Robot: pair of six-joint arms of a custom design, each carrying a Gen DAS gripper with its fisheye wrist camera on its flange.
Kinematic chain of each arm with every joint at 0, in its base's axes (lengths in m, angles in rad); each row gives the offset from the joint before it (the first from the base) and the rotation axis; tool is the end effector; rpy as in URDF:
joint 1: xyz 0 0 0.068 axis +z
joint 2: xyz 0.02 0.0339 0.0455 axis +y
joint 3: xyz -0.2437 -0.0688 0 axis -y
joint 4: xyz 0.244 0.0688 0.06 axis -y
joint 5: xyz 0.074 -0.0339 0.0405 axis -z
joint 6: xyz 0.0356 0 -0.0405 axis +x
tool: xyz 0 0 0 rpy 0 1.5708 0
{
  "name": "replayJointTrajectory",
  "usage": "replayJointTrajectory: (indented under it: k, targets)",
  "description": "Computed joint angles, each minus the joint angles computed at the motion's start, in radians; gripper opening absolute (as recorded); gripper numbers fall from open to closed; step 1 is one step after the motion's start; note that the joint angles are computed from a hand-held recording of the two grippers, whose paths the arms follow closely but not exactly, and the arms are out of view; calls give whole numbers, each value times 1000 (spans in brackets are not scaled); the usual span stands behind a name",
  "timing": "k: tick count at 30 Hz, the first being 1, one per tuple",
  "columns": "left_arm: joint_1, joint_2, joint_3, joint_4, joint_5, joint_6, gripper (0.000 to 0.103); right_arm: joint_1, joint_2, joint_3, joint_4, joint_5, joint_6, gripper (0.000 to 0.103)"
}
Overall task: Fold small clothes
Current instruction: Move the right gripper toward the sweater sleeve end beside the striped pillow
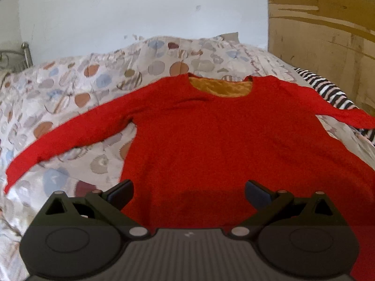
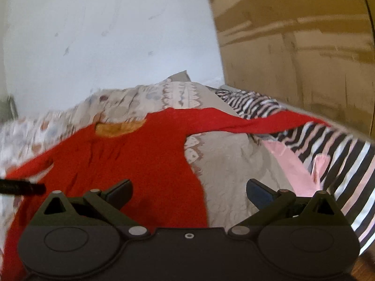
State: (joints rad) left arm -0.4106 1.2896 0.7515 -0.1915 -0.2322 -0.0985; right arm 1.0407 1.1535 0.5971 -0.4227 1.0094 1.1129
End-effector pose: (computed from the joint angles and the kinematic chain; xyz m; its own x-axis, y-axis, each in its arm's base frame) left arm 0.2542 -0.1017 0.2017 -0.6309 0.1703 -0.7569 0.1699 0.9823 0.0793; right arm 0.1332 0.1676 0.1812 -0.3834 0.2903 -0.8768 0.2789 0.9414 0.1897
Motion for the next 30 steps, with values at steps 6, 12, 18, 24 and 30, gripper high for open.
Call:
replayJointTrajectory:
  k: [6, 12, 18, 24, 30]
  targets:
    - [1, 137, 39, 77, 10, -1, 103, -106, -87, -61, 13, 11, -93, 103]
    - [-5, 236, 69, 91, 14, -33, 102, -165, -157, -151, -11, -24, -5, 103]
    - [18, 227, -82, 324, 45, -56, 103, -181, -224, -228, 28, -38, -16, 103]
    - [-4, 245, -254, 652, 4, -16, 103, -505, -435, -285, 203, -312, -369, 103]
    - [9, 248, -263, 678, 26, -21, 103, -974, -248, -204, 413, -594, -635, 103]
